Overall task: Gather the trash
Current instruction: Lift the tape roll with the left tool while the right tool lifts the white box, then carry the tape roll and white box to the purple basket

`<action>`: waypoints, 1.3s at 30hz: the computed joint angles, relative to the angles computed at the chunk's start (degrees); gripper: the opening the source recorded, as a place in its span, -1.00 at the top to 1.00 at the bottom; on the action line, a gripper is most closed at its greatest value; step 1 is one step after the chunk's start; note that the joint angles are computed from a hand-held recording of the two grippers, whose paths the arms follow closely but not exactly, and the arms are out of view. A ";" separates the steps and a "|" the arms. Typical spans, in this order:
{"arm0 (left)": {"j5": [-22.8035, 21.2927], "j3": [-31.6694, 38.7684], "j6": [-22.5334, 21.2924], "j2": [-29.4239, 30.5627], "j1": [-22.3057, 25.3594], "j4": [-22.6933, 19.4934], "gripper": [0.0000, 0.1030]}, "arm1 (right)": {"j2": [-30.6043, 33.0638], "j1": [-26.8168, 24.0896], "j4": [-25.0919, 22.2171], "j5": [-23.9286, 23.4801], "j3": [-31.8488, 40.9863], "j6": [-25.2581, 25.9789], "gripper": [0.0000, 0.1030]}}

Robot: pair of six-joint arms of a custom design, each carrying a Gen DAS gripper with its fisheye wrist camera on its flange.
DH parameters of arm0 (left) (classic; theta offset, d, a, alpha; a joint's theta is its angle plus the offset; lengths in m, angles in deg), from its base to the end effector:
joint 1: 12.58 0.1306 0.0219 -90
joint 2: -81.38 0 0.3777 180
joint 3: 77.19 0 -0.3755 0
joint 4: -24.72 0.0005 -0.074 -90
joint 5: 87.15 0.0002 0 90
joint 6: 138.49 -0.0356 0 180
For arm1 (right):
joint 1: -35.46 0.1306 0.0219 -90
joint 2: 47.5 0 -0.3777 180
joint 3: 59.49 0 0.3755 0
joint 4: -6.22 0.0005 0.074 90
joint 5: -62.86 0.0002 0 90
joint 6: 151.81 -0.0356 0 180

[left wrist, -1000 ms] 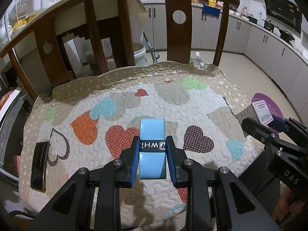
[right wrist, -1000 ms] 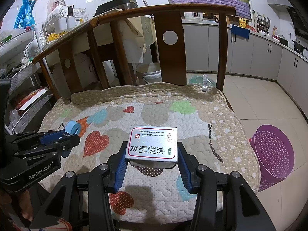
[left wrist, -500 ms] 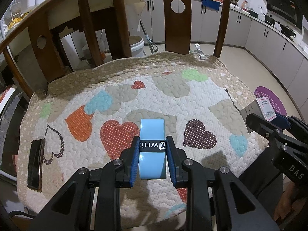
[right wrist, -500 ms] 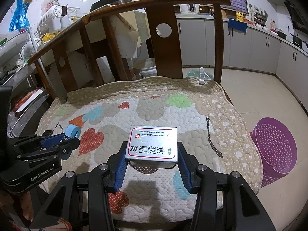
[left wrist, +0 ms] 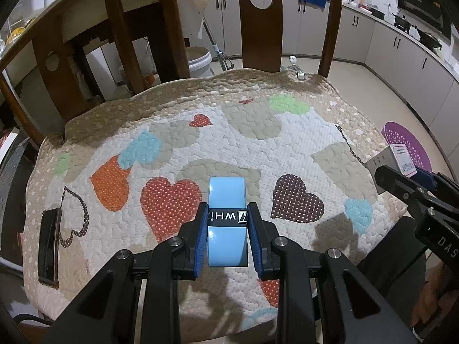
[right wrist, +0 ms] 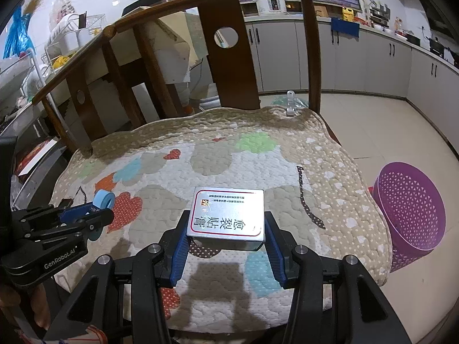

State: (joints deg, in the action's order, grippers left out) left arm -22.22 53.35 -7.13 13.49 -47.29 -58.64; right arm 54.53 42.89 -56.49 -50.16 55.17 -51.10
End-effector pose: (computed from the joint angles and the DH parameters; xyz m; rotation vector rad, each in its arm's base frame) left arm 0.4729 -0.3098 0.5029 -0.2719 2.5212 0.0966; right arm 0.5292 0.0825 0.5001 -0.5531 2.3397 0.4631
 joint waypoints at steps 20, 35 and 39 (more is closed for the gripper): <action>1.45 10.41 -3.50 7.48 0.22 -3.76 0.51 | 3.14 -3.79 -0.16 -0.69 1.98 -2.86 0.00; 2.39 23.89 -6.69 15.76 -0.36 -8.63 0.51 | 5.38 -6.63 0.04 -0.42 4.01 -5.64 0.00; 2.69 28.92 -7.28 18.68 -0.52 -10.80 0.51 | 5.95 -7.54 0.19 -0.53 4.65 -6.32 0.00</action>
